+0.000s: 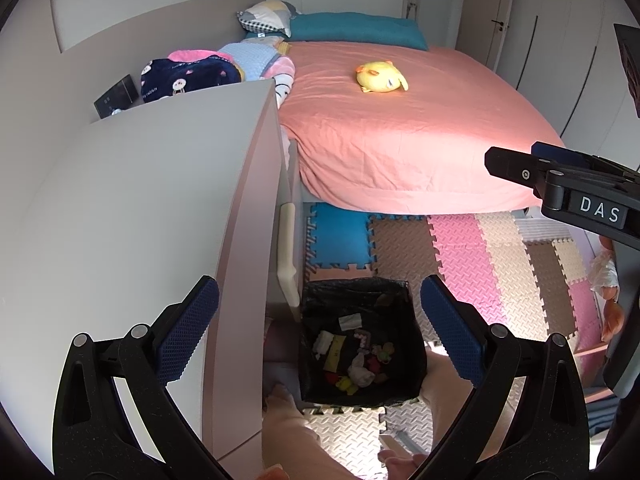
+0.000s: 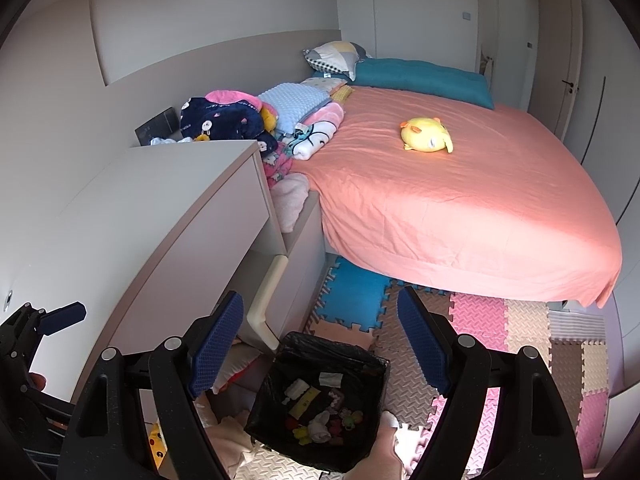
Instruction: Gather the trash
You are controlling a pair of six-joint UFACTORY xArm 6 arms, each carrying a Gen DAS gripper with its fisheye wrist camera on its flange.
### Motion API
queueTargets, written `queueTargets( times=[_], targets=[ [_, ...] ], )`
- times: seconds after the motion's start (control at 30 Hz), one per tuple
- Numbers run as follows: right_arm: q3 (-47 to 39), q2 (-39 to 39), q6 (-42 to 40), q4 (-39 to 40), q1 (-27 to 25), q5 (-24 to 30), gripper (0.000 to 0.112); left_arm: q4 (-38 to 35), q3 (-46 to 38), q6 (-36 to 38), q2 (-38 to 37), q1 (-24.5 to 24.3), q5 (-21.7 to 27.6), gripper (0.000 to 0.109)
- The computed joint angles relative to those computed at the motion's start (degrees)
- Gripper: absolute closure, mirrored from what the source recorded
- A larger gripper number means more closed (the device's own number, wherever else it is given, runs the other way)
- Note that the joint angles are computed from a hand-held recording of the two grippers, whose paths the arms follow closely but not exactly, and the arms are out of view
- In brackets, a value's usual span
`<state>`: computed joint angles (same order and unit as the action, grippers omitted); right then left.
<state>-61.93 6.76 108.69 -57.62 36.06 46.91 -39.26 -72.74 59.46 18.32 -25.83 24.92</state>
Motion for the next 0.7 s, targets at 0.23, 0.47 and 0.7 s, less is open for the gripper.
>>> queueTargets(
  times=[0.23,0.47,0.7],
  targets=[
    [0.1,-0.1,-0.1,0.0,-0.1,0.0,0.033,-0.9,-0.1,1.5,-0.2,-0.1,0.6,0.011],
    [0.3,-0.3,0.0,0.0,-0.1,0.1,0.033,-2.6,0.0,1.9,-0.7,-0.1,0.2,0.011],
    [0.9,-0.9,0.1,0.0,-0.1,0.5,0.033,-5.2,-0.4,0.7,-1.0,0.1,-1.2,0.011]
  ],
)
